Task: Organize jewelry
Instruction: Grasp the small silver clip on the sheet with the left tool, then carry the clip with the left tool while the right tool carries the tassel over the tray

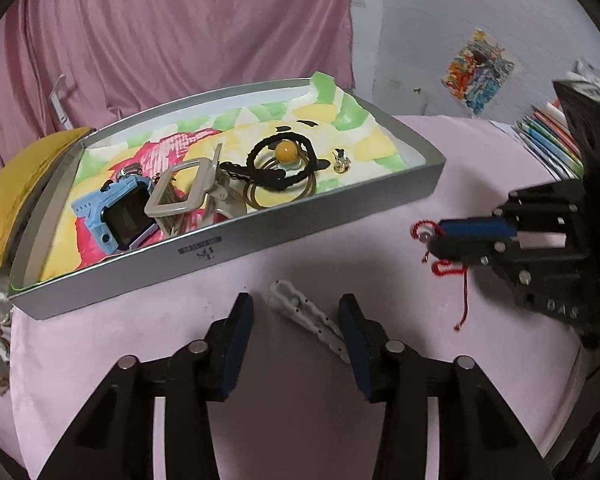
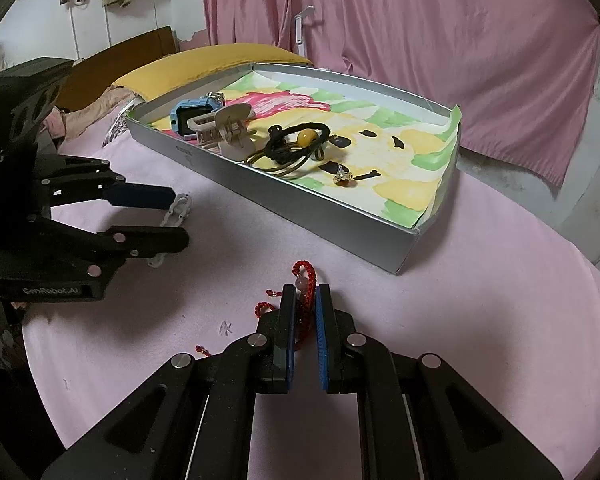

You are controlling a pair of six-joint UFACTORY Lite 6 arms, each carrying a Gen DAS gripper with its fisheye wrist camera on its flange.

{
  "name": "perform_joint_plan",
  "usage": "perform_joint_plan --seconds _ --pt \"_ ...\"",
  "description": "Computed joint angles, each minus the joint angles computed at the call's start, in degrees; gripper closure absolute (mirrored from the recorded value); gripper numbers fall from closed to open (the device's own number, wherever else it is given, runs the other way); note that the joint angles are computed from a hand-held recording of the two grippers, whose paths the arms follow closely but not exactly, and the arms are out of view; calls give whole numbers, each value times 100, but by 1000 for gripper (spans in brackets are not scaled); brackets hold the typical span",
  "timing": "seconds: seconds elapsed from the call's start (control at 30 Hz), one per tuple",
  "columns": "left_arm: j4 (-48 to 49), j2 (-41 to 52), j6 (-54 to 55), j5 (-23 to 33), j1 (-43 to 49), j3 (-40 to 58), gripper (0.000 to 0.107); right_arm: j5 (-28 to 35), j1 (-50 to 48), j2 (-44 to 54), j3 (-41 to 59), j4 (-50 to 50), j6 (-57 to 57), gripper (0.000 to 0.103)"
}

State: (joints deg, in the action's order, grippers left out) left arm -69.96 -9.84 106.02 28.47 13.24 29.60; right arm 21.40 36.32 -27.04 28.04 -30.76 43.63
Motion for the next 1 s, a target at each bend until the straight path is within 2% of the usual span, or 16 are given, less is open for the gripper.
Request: perform_joint_plan --seconds 0.13,0.3,0.5,0.63,0.87,1.0 --pt "138 -70 100 204 137 -40 78 67 92 6 7 -160 285 95" --pt "357 -322 121 285 75 -205 100 35 37 -20 -18 -57 298 95" --pt "244 -285 209 637 393 -238 101 202 409 -83 -60 -557 1094 96" --pt "71 -407 369 1059 812 -331 101 511 978 -445 -129 -1546 2360 96" --pt "-913 -1266 857 2158 1775 -384 101 1540 1912 -655 217 -3852 4784 96" --pt "-1782 -1271 1164 2103 1645 -265 101 1737 1906 -367 445 -5073 6048 96"
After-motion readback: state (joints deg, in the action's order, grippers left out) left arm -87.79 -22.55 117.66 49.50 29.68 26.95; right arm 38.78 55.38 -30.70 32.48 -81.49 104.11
